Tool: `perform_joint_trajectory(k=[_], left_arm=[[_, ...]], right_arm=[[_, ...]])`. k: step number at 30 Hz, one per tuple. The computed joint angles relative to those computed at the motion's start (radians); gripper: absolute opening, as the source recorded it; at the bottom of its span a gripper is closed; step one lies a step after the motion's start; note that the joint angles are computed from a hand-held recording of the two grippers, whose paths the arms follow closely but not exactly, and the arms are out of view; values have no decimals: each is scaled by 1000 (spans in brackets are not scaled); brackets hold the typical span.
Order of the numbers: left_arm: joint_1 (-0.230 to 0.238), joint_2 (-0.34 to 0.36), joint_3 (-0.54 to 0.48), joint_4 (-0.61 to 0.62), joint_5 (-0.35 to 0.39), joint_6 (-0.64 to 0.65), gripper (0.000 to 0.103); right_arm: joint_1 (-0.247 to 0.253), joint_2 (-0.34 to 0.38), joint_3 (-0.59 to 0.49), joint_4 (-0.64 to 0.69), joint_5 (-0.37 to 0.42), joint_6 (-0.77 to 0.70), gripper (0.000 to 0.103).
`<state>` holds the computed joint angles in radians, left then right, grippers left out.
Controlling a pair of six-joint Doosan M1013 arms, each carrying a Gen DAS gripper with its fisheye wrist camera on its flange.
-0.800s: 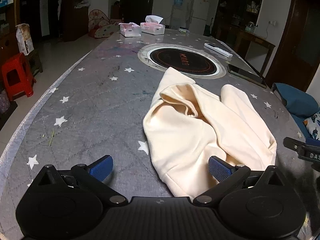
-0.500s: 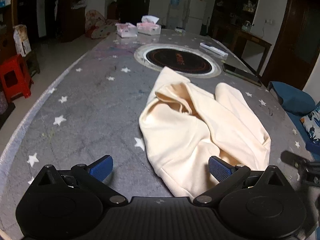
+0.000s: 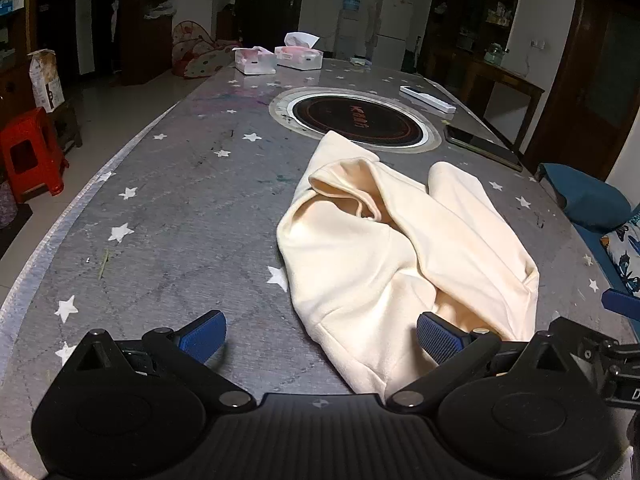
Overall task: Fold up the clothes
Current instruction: 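Move both tools toward the crumpled cream sweatshirt on the table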
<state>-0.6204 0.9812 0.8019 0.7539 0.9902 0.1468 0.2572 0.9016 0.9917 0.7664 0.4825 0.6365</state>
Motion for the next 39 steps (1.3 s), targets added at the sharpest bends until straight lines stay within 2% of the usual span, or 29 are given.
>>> perform_joint_trajectory(k=[12,39], left_arm=[[-3,0,-1,0,0,6,103],[-8,12,-26,-31,19,40,103]], right_arm=[[6,-8,8,7,24,-23,103],[10,-19,32,18,23,-44,103]])
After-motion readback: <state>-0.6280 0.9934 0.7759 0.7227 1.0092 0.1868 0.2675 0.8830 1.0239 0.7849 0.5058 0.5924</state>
